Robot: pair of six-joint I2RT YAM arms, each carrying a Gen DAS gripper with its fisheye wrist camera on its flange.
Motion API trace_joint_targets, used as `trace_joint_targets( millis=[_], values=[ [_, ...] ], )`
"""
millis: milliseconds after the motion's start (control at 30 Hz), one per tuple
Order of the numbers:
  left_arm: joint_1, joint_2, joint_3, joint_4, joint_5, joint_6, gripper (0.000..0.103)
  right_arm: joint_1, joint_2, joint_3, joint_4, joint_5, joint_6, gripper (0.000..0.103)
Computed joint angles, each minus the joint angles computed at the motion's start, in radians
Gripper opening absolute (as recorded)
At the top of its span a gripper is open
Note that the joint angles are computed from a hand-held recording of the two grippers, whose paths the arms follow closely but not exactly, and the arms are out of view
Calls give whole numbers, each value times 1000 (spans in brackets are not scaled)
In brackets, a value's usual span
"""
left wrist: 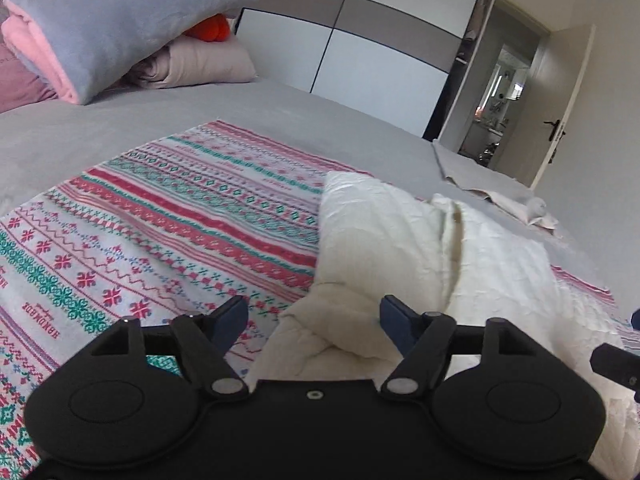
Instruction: Fold large clothes
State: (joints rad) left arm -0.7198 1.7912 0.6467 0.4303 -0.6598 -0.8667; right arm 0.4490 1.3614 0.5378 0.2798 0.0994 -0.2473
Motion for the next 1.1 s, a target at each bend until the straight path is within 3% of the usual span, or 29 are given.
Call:
trace_joint_targets(
  millis=[133, 233, 300, 433, 533, 633, 700, 833, 933, 1000, 1033, 1100],
  values=[
    [44, 31, -19, 41, 89, -22, 60, 132, 275, 148, 26, 188, -49, 96],
    [38, 63, 13, 1, 81, -15, 60, 155, 403, 201, 85, 279, -66, 88],
    [30, 81, 37, -17, 65, 2, 60, 129, 406, 192, 135, 289, -34, 88],
    [25, 79, 32, -16, 58, 2, 60, -31, 291, 126, 160, 203, 75, 89],
    [25, 80, 36, -23, 55, 4, 60, -246, 185, 92, 92, -17, 164, 92],
    [22, 77, 48, -45, 53, 4, 60, -517, 148, 123, -38, -423, 295, 94],
    [15, 76, 55, -56, 45, 2, 60, -645, 181, 149, -72, -629, 381, 94],
    [19, 75, 44, -34, 49, -3, 59, -744, 280, 202, -76, -775, 518, 92],
    [22, 71, 35, -22, 55, -7, 58, -735, 348, 245, -84, -738, 582, 77],
    [22, 69, 35, -21, 64, -4, 58, -699, 374, 271, -123, -642, 572, 50],
    [21, 68, 36, -23, 71, 0, 57, -669, 371, 275, -148, -566, 538, 21],
    [21, 70, 51, -47, 81, 14, 58, -647, 355, 253, -128, -497, 507, 16]
  ],
)
